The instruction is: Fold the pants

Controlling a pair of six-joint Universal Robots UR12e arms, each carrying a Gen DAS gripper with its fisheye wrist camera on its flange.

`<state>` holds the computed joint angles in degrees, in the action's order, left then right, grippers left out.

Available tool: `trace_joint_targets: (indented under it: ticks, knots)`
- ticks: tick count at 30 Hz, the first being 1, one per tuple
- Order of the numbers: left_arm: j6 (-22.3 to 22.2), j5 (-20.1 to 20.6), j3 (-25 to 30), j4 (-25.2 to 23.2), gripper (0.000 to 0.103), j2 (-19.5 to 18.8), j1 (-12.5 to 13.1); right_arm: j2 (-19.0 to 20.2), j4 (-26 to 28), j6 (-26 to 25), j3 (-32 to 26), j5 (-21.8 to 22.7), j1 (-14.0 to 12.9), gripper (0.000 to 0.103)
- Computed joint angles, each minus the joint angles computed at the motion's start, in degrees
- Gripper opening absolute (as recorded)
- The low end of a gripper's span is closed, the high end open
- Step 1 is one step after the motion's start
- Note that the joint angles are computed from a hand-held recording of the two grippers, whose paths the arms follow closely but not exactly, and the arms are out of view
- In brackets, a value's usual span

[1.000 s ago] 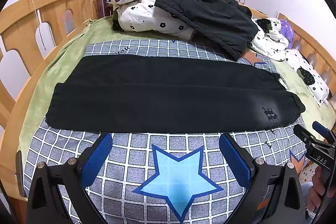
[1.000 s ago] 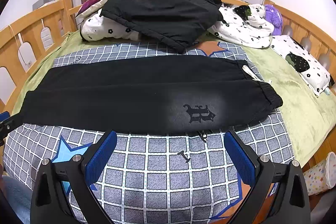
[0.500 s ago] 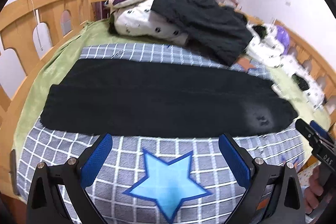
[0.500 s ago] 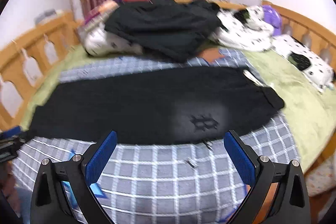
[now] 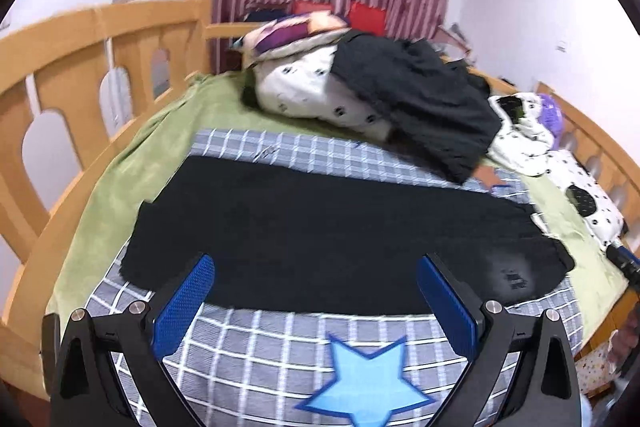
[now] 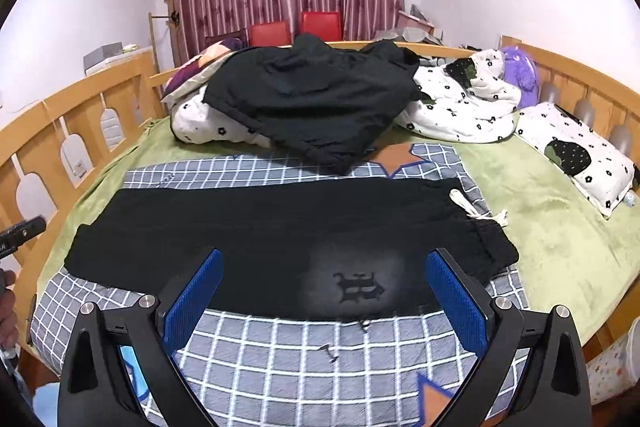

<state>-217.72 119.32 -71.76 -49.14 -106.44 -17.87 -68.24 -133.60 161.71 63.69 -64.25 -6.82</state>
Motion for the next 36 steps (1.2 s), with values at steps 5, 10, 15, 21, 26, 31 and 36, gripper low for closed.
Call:
trace_joint_targets:
  ticks: [5, 10, 15, 21, 26, 31, 36]
  knots:
    - [-3.9, -2.5, -4.8, -2.7, 0.101, 1.4, 2.9, 3.8, 0.8, -2.8, -3.1, -4.4, 0.0, 0.094]
    - [-8.4, -10.2, -10.9, -0.6, 0.098, 2.7, 6.6, 8.4, 10.8, -1.7, -6.8, -3.6, -0.9, 0.067]
    - [-11.1, -16.0, -17.9, 6.2, 0.092, 4.0, 8.4, 9.4, 11.5, 2.0, -3.9, -1.0, -2.4, 0.063]
    - [-15.3, -20.4, -23.4, 18.8, 0.09, 4.1, 10.5, 10.1, 9.0, 7.1, -1.4, 1.5, -3.6, 0.07]
    - [-15.7, -20.7, -21.5, 17.9, 0.09, 2.3, 11.0, 12.5, 8.9, 13.2, -3.5, 3.7, -3.5, 0.072]
    - [-18.7, -15.9, -17.9, 11.6, 0.058, 0.6, 10.5, 14.0, 6.2, 20.8, -4.1, 5.9, -3.1, 0.033]
    - [-12.8, -12.2, -15.4, 5.9, 0.016, 0.7, 9.9, 13.7, 2.2, 15.6, -4.8, 3.1, -1.7, 0.02]
